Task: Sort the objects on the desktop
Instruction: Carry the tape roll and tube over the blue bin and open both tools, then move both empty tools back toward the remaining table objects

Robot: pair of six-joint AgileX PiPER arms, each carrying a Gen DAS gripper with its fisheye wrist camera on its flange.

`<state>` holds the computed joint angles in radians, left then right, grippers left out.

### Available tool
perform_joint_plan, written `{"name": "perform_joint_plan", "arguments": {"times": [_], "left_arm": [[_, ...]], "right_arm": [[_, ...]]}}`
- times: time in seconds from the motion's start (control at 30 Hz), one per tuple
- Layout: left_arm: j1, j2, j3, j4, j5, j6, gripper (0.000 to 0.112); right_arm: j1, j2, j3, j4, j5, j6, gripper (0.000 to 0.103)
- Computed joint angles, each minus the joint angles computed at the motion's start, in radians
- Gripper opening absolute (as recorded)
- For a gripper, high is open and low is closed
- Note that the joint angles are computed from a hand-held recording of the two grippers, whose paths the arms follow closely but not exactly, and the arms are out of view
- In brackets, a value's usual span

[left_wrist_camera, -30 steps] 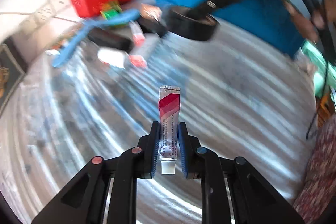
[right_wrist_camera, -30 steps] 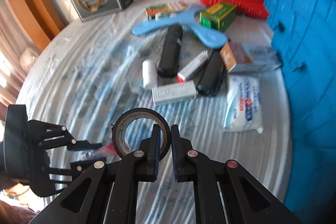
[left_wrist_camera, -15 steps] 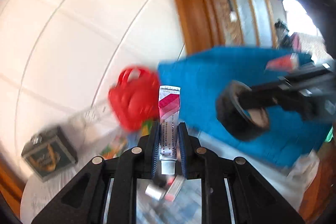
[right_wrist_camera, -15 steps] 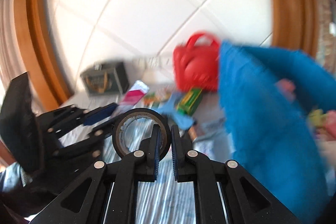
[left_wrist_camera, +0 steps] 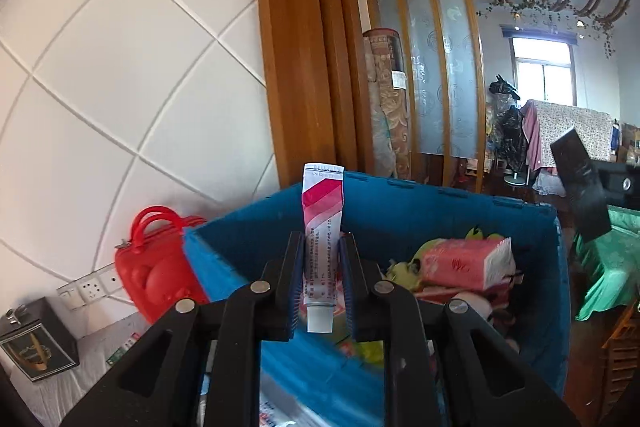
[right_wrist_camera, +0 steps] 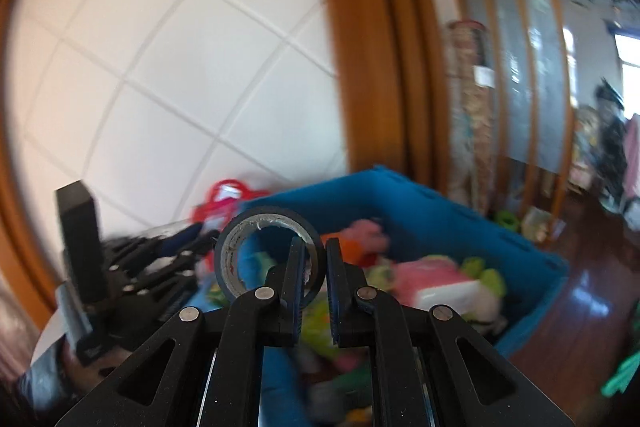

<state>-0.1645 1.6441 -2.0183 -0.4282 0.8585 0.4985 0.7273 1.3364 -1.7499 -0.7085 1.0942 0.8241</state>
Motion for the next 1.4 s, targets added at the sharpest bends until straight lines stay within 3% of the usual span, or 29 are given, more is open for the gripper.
{"name": "perform_joint_plan", "arguments": {"times": [0.1, 0.17, 0.2, 0.23, 0.27, 0.3, 0.37, 0.57, 0.83, 1.0, 1.1, 1.2, 1.4], "left_arm": [[-0.107, 0.113, -0.206, 0.195, 0.068, -0.174, 0.018], [-0.145, 0.187, -0.351, 0.271, 0.134, -0.257, 0.020], [-0.160, 0.234, -0.446, 0.303, 0.179, -0.291, 0.030], [-0.173, 0.258, -0.501, 0.334, 0.203, -0.321, 0.046], [-0.177, 0.263, -0.520, 0.356, 0.205, -0.347, 0.055], [-0.181, 0.250, -0.499, 0.376, 0.177, -0.375, 0.069], [-0.190, 0.208, -0.428, 0.424, 0.110, -0.437, 0.080], [-0.189, 0.147, -0.327, 0.504, 0.049, -0.511, 0.082], [-0.079, -0.103, 0.127, 0.511, -0.161, -0.552, 0.082], [0.119, -0.226, 0.363, 0.337, -0.252, -0.357, 0.082], [0.294, -0.264, 0.447, 0.136, -0.255, -0.126, 0.082], [0.478, -0.261, 0.476, -0.061, -0.210, 0.090, 0.082], [0.764, -0.190, 0.445, -0.294, -0.105, 0.367, 0.082]], "right_arm": [[-0.249, 0.015, -0.028, 0.251, -0.082, -0.169, 0.011], [-0.381, 0.038, -0.053, 0.395, -0.118, -0.245, 0.019], [-0.446, 0.042, -0.059, 0.477, -0.127, -0.289, 0.027], [-0.507, 0.053, -0.067, 0.556, -0.135, -0.328, 0.042], [-0.583, 0.041, -0.049, 0.652, -0.154, -0.382, 0.054], [-0.624, 0.041, -0.045, 0.708, -0.168, -0.414, 0.076], [-0.683, 0.027, -0.019, 0.773, -0.210, -0.478, 0.079], [-0.764, -0.024, 0.063, 1.006, -0.266, -0.672, 0.082], [-0.615, -0.058, 0.093, 1.001, -0.293, -0.676, 0.087], [-0.400, -0.014, 0.042, 0.862, -0.304, -0.537, 0.089], [-0.226, 0.044, -0.018, 0.677, -0.301, -0.379, 0.089], [-0.104, 0.112, -0.079, 0.550, -0.278, -0.259, 0.089], [0.040, 0.218, -0.129, 0.461, -0.299, -0.074, 0.089]]}}
